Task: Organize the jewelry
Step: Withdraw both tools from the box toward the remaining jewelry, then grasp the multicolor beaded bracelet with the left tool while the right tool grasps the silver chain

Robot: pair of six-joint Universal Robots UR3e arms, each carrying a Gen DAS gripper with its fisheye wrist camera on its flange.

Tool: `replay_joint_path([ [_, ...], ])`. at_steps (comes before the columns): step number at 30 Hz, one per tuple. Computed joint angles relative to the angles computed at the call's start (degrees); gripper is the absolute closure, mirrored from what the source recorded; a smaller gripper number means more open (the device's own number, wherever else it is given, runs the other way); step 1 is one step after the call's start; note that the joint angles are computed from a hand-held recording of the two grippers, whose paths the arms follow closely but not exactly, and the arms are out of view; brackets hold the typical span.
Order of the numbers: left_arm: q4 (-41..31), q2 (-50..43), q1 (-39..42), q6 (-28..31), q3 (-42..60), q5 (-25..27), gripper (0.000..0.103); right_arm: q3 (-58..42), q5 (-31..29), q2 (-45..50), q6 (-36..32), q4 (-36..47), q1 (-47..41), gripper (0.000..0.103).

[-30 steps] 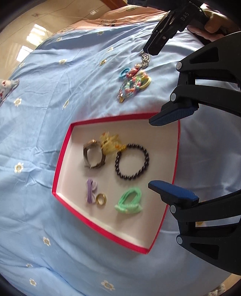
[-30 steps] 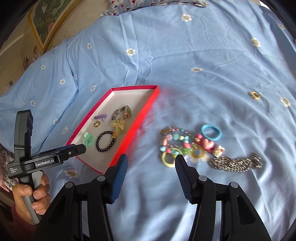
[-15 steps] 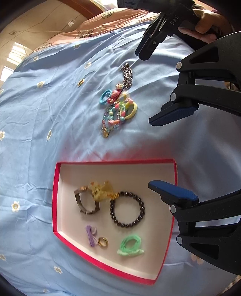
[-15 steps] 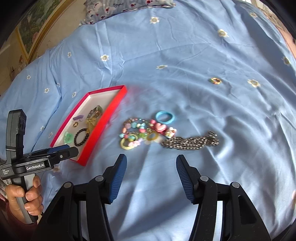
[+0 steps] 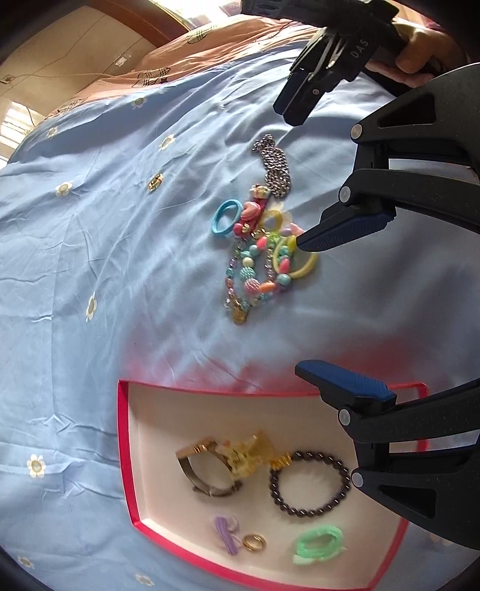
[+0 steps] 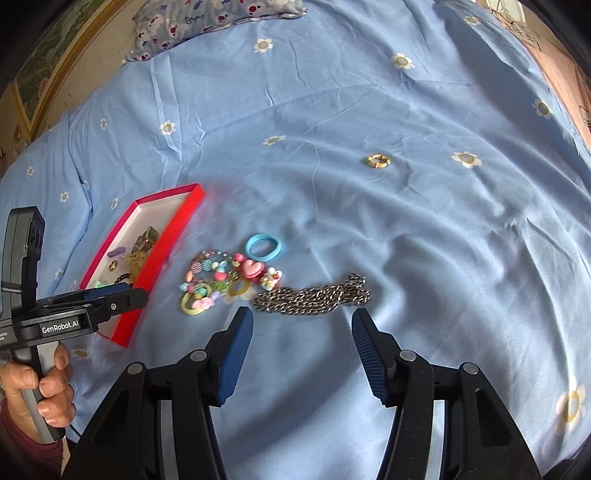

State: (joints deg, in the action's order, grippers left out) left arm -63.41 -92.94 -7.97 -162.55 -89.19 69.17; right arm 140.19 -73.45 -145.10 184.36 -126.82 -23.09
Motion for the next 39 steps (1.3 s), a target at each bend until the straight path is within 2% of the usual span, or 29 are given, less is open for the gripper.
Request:
replay_joint_path([
  [3,0.6,-3.98,-1.92,-1.35,3.49,1.09,0.043,-0.08,-1.14,3.08,-0.03,-2.59,0.41,0.045],
  [9,0.62,-11.99,-4.57,-3.23,10.37,3.15,0.051,-0.14,-6.1,12.25,1.6,-10.14,3.89,0.045],
  [15,0.38,-16.47,-5.89,-2.47,13.4,3.36,0.076,0.35,-7.76,20.34,2.88,-16.78,6.08,0.035],
  [16,0.39,-16.56,-5.94,-2.04,13.5,2.92,0.085,0.13,-9.41,22.51,3.41,-19.17,8.06,0.035],
  [17,0.22,-16.77,-6.15,-1.77,13.82,3.07,0.085,-0.04,-10.69,24.13,3.69,-20.78,9.46,0.035],
  [19,1.26,-16.61,-6.59,-1.35,13.28,3.47,0.085,-0.99,-14.82,28.54,4.62,-24.44,13.21,0.038],
  [20,1.68,-16.35,-6.69,-1.06,12.82,3.47,0.085,-1.36,-17.3,30.63,4.9,-26.44,15.39,0.044],
  [21,2.09,-16.02,-6.64,-0.64,12.25,3.2,0.086,-1.87,-19.48,32.18,5.18,-27.54,17.18,0.061],
  [22,2.26,-15.53,-6.38,-0.23,11.64,2.51,0.092,-2.18,-20.76,32.91,5.22,-27.93,18.03,0.071],
  [23,2.54,-15.01,-6.17,-0.06,10.98,2.03,0.092,-2.34,-21.14,33.16,5.15,-28.15,18.48,0.088],
  [27,2.91,-12.67,-5.34,0.56,8.9,0.73,0.092,-2.16,-20.57,32.29,5.07,-27.89,18.26,0.091],
  [33,2.44,-7.42,-2.59,2.2,5.65,-2.9,0.092,-0.94,-14.53,26.28,4.97,-25.24,14.39,0.091],
  [39,-0.15,-2.04,1.46,3.54,3.9,-6.77,0.092,-3.93,-13.18,22.85,6.26,-22.58,15.73,0.091],
])
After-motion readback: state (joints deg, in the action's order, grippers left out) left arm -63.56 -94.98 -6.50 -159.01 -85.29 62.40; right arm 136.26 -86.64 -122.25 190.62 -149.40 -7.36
